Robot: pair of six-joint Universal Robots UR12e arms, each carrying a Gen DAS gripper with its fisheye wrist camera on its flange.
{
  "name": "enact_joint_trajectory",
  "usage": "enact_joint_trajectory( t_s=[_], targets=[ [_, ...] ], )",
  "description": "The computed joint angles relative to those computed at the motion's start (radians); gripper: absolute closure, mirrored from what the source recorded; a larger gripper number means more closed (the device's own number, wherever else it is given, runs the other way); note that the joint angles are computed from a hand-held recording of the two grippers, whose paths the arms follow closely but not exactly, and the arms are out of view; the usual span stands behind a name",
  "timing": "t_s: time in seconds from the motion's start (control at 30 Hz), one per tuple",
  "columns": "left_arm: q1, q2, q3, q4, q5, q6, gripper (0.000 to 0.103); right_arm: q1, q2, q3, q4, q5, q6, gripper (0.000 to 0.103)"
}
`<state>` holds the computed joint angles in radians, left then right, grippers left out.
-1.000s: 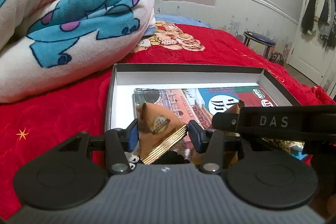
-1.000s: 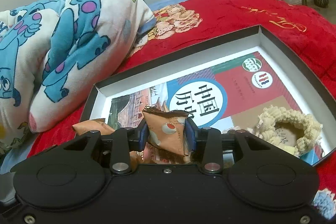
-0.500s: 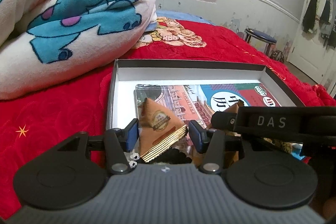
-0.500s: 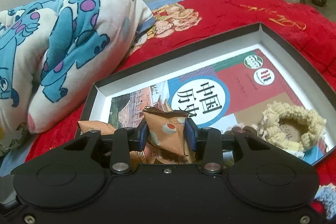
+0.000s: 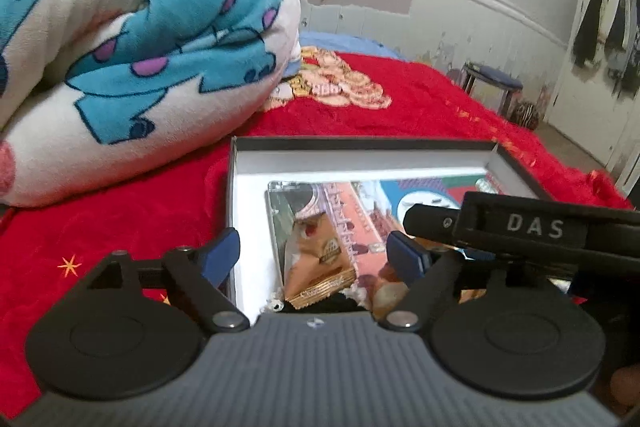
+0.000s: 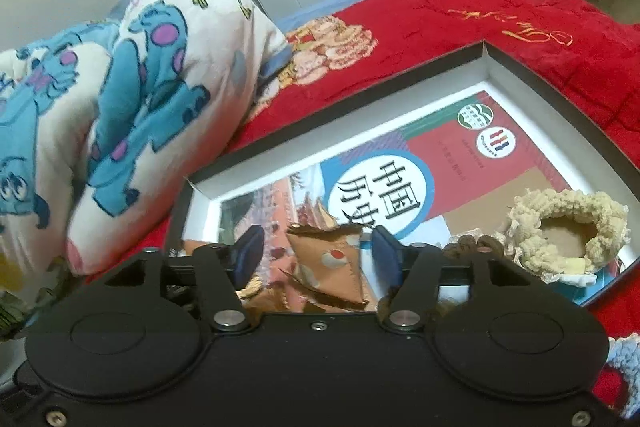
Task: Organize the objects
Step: 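Open the left tool to drop its packet while the right releases its packet, then move both open tools back to the blue clip and scrunchie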
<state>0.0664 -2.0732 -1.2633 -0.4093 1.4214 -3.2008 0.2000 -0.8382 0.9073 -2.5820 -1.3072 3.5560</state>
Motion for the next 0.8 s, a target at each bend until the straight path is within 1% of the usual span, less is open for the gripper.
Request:
enact_joint_trajectory(
  t_s=[0.07,0.13,0.2,0.23,0.27,0.3,0.4,0.43,0.5,0.57,0.67,0.73,0.77,0.8],
  targets=[
    [0.004,0.007,-0.007,0.028,-0.013,-0.011,0.011,-0.003,-0.008,0.009,-0.025,0.012,0.012,0.029],
    [0.007,0.014,-0.016,0.064,-0.025,-0.019,0.009,-0.007,-0.023,0.027,-0.062,0.019,0.012,0.027],
    [0.012,0.024,-0.031,0.115,-0.059,-0.019,0.005,-0.014,-0.048,0.065,-0.141,0.015,0.027,0.026],
    [0.015,0.029,-0.04,0.144,-0.081,-0.019,0.002,-0.021,-0.063,0.085,-0.175,0.028,0.033,0.022],
    [0.017,0.034,-0.049,0.173,-0.101,-0.02,0.0,-0.028,-0.078,0.102,-0.2,0.037,0.034,0.019],
    [0.017,0.038,-0.059,0.207,-0.116,-0.018,0.0,-0.032,-0.094,0.121,-0.222,0.031,0.031,0.018],
    [0.004,0.044,-0.079,0.301,-0.096,-0.013,0.0,-0.038,-0.155,0.192,-0.28,-0.056,0.003,0.014],
    [-0.001,0.045,-0.082,0.314,-0.092,-0.008,0.0,-0.04,-0.176,0.218,-0.298,-0.087,-0.002,0.011],
    [-0.007,0.049,-0.085,0.316,-0.117,-0.005,0.0,-0.046,-0.212,0.265,-0.322,-0.132,0.001,0.009],
    [-0.01,0.056,-0.09,0.3,-0.168,-0.012,0.0,-0.051,-0.245,0.308,-0.331,-0.171,0.004,0.006],
    [-0.017,0.081,-0.11,0.213,-0.223,-0.064,0.0,-0.053,-0.28,0.37,-0.345,-0.229,-0.022,0.004],
    [-0.024,0.096,-0.136,0.188,-0.244,-0.115,0.0,-0.055,-0.293,0.398,-0.332,-0.247,-0.044,0.004],
    [-0.026,0.1,-0.145,0.171,-0.263,-0.123,0.0,-0.056,-0.298,0.412,-0.329,-0.25,-0.047,0.004],
    [-0.028,0.105,-0.154,0.149,-0.28,-0.112,0.0,-0.059,-0.304,0.428,-0.33,-0.249,-0.044,0.004]
  ],
)
